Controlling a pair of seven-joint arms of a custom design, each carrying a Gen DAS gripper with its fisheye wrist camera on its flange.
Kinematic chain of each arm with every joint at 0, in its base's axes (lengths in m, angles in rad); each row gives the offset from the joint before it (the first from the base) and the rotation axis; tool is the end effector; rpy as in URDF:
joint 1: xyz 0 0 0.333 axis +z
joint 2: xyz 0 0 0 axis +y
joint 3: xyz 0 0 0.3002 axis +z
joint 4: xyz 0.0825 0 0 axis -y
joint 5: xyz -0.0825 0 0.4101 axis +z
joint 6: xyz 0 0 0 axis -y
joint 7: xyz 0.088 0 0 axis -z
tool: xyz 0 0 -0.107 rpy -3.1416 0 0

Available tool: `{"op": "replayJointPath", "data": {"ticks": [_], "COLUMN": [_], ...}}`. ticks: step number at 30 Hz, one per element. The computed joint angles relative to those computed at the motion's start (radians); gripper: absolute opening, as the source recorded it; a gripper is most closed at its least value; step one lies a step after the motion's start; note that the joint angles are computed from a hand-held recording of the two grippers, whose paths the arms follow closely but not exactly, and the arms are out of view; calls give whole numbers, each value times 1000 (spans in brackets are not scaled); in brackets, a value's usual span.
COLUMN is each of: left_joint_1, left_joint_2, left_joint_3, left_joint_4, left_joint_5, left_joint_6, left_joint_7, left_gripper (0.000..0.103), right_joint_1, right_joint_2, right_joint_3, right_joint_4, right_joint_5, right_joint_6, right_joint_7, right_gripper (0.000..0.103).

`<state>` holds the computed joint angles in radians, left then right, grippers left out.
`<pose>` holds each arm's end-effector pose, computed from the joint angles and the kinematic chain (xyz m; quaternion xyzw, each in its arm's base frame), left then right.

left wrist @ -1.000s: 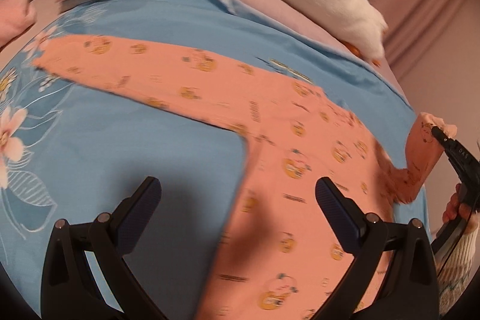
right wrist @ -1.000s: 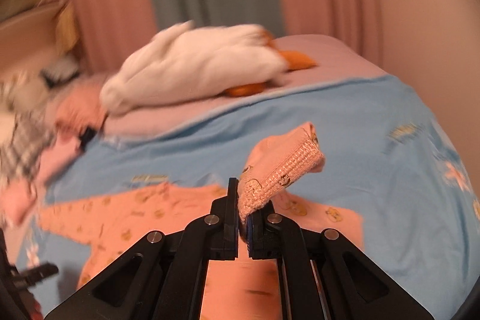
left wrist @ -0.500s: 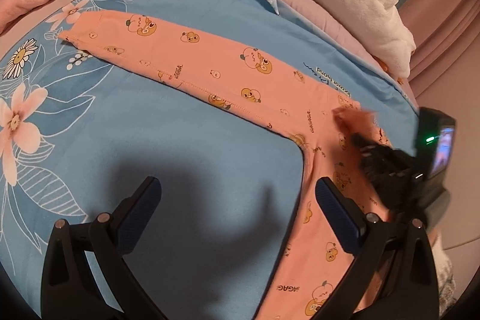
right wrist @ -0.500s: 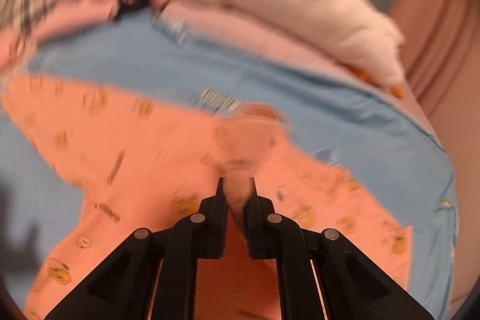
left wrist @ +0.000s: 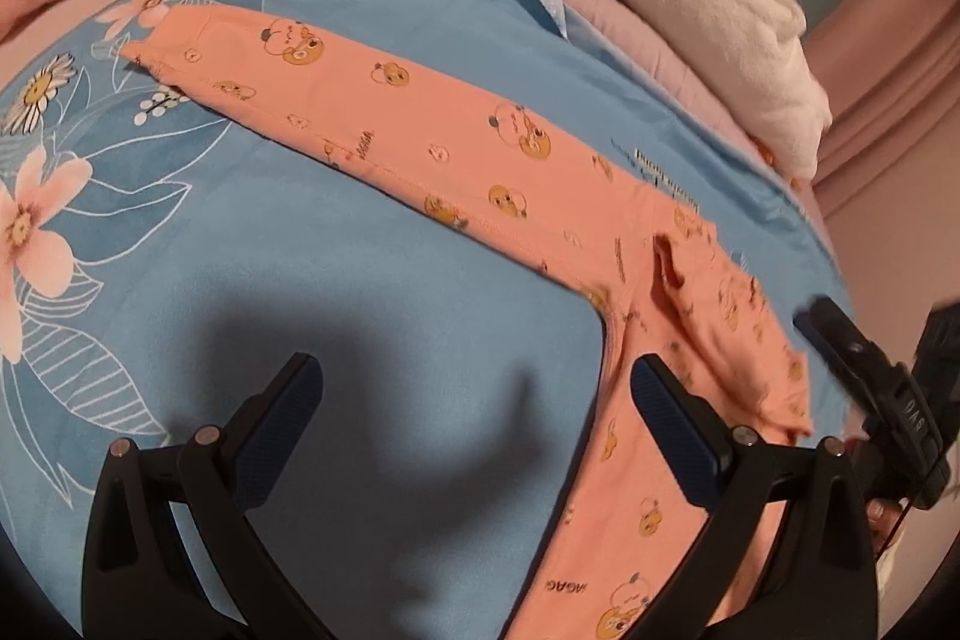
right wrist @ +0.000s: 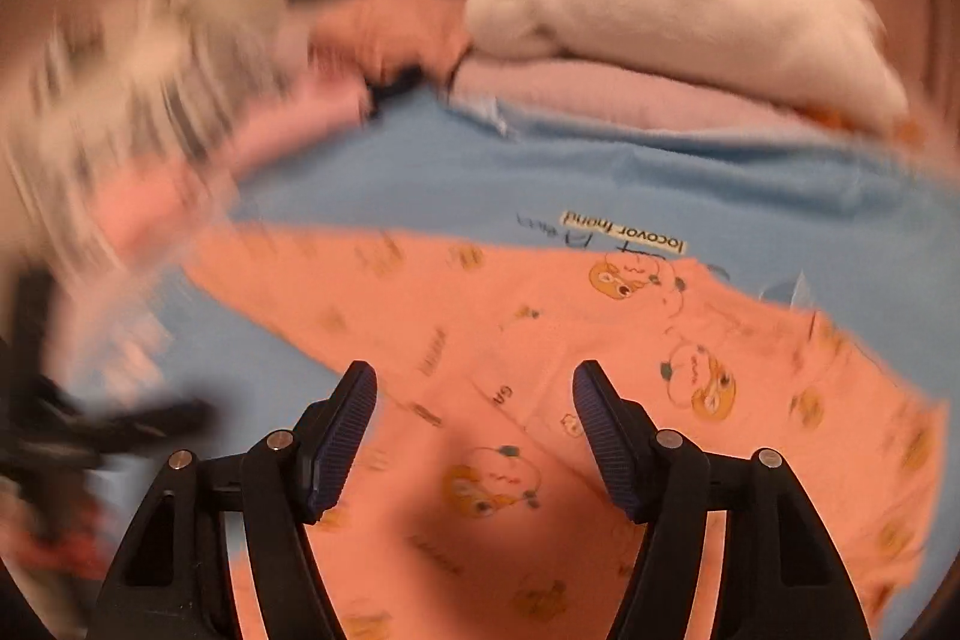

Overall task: Fold small clothes
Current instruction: 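Grasp the other sleeve cuff with the left tool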

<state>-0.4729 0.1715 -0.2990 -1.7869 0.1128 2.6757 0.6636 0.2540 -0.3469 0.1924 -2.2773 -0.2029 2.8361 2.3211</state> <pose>0.4923 -0.4671 0.5181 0.6859 -0.6351 0.3552 0.0005 0.4677 0.2463 0.5742 -0.5957 0.6713 -0.1790 0.4032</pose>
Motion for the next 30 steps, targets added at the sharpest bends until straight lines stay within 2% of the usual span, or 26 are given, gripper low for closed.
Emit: {"op": "replayJointPath", "data": {"ticks": [2, 3, 4, 5, 6, 7, 8, 10, 11, 12, 13, 14, 15, 16, 17, 19, 22, 23, 24, 27, 30], "left_joint_1": [4, 12, 16, 22, 27, 33, 38, 58, 73, 91, 108, 114, 121, 118, 105, 70, 95, 80, 44, 11, 28], "left_joint_2": [-9, -12, -11, -11, -11, -10, -9, -1, 8, 24, 40, 47, 55, 61, 60, 67, 86, 92, 96, 109, 124], "left_joint_3": [8, 8, 9, 11, 15, 20, 23, 18, 9, -5, -19, -23, -25, -15, 6, 67, 63, 87, 135, 194, 194], "left_joint_4": [-26, -39, -43, -49, -55, -62, -68, -80, -81, -75, -70, -70, -70, -73, -75, -74, -80, -78, -74, -67, -66], "left_joint_5": [-4, -24, -35, -44, -49, -54, -60, -103, -146, -200, -252, -278, -303, -307, -293, -245, -277, -269, -251, -231, -237], "left_joint_6": [53, 81, 96, 111, 125, 140, 162, 206, 226, 243, 265, 283, 315, 352, 368, 404, 485, 504, 516, 538, 573], "left_joint_7": [-38, -45, -53, -61, -71, -82, -93, -87, -71, -50, -27, -20, -15, -26, -52, -141, -191, -215, -251, -310, -327], "left_gripper": [102, 102, 102, 102, 102, 102, 102, 102, 101, 101, 100, 99, 99, 98, 97, 94, 90, 88, 86, 75, 62], "right_joint_1": [5, -13, -24, -22, -26, -31, -35, -54, -36, 17, 35, 52, 69, 82, 93, 109, 114, 112, 107, 87, 70], "right_joint_2": [-28, -26, -15, 9, 50, 84, 117, 197, 251, 314, 342, 360, 360, 359, 347, 322, 279, 261, 250, 196, 137], "right_joint_3": [-34, -24, -14, -13, 0, 14, 28, 58, 51, 15, 6, 4, -4, -13, -24, -39, -47, -47, -45, -39, -24], "right_joint_4": [-52, -55, -51, -38, -7, 21, 50, 122, 169, 223, 251, 285, 295, 289, 274, 262, 219, 198, 185, 129, 66], "right_joint_5": [80, 80, 72, 66, 41, 6, -40, -110, -108, -59, -80, -172, -198, -154, -126, -186, -207, -206, -214, -212, -216], "right_joint_6": [19, -6, -27, -43, -64, -74, -78, -91, -103, -125, -147, -187, -195, -153, -135, -149, -115, -98, -85, -49, -19], "right_joint_7": [50, 80, 98, 93, 95, 110, 135, 168, 152, 101, 113, 138, 128, 89, 75, 128, 170, 183, 201, 200, 200], "right_gripper": [67, 65, 52, 43, 29, 21, 19, 18, 18, 18, 18, 18, 18, 18, 18, 18, 18, 18, 18, 18, 18]}}
